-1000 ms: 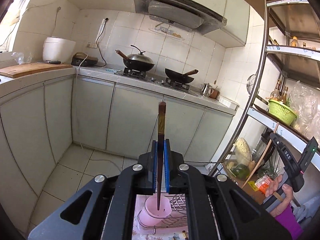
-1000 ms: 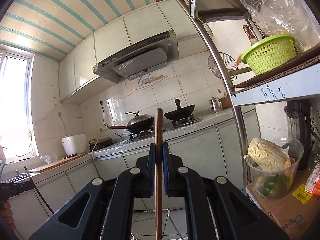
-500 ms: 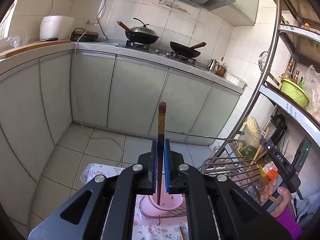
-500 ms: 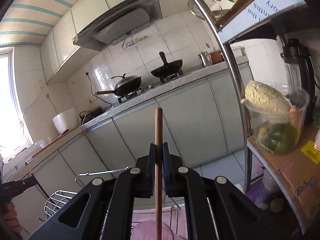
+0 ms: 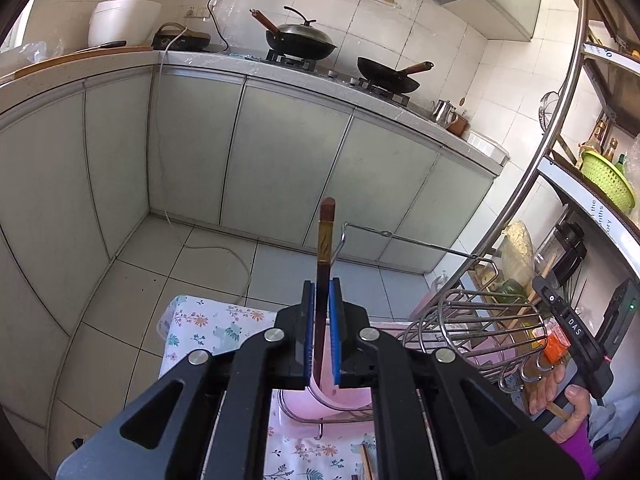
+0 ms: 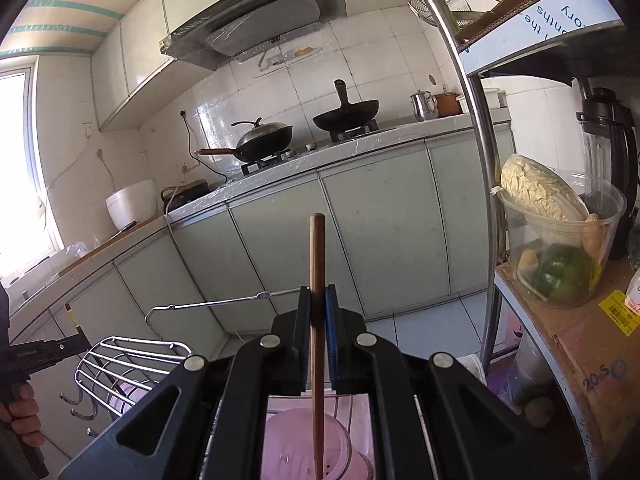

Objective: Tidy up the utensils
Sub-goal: 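Lower both chopsticks into the tall pink cup and open both tools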

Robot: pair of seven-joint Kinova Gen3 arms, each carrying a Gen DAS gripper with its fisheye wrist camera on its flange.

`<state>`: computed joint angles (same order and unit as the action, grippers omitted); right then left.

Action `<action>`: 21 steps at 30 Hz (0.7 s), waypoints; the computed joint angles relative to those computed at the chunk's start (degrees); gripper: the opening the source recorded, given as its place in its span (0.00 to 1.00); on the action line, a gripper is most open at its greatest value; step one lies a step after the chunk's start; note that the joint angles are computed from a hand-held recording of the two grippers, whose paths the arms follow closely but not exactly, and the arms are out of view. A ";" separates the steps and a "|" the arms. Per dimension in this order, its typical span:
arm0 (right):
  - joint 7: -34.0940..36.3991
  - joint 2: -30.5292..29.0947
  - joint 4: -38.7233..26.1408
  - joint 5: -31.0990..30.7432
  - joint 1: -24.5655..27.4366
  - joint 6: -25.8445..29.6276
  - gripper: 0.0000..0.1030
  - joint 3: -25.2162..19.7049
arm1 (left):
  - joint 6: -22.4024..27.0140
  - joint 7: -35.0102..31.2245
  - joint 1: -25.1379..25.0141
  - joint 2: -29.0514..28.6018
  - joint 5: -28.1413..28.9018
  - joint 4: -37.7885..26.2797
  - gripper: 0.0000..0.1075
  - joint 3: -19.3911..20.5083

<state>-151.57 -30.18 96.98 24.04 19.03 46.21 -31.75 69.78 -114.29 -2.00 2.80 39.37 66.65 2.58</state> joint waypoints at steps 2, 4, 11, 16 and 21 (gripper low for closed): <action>0.43 0.26 -0.35 -0.32 -0.41 0.60 0.07 0.03 | 0.24 0.65 0.06 0.17 -0.31 -0.19 0.15 0.01; 0.60 0.54 -0.61 -0.64 -0.78 1.14 0.08 0.20 | 0.29 0.57 -0.18 -0.03 0.08 0.09 0.23 -0.13; 0.65 0.13 -0.45 -1.17 -2.32 1.73 0.21 1.56 | 0.18 -1.27 -1.06 -1.40 2.40 0.84 0.30 -1.18; 0.99 -1.23 -1.07 -1.50 -1.93 3.67 0.21 0.96 | 0.90 -2.03 -2.14 -2.88 5.03 1.90 0.30 -2.69; 1.64 -4.15 -1.06 -3.45 -1.69 6.01 0.21 0.37 | 2.21 -5.12 -2.84 -5.56 7.96 4.85 0.30 -4.74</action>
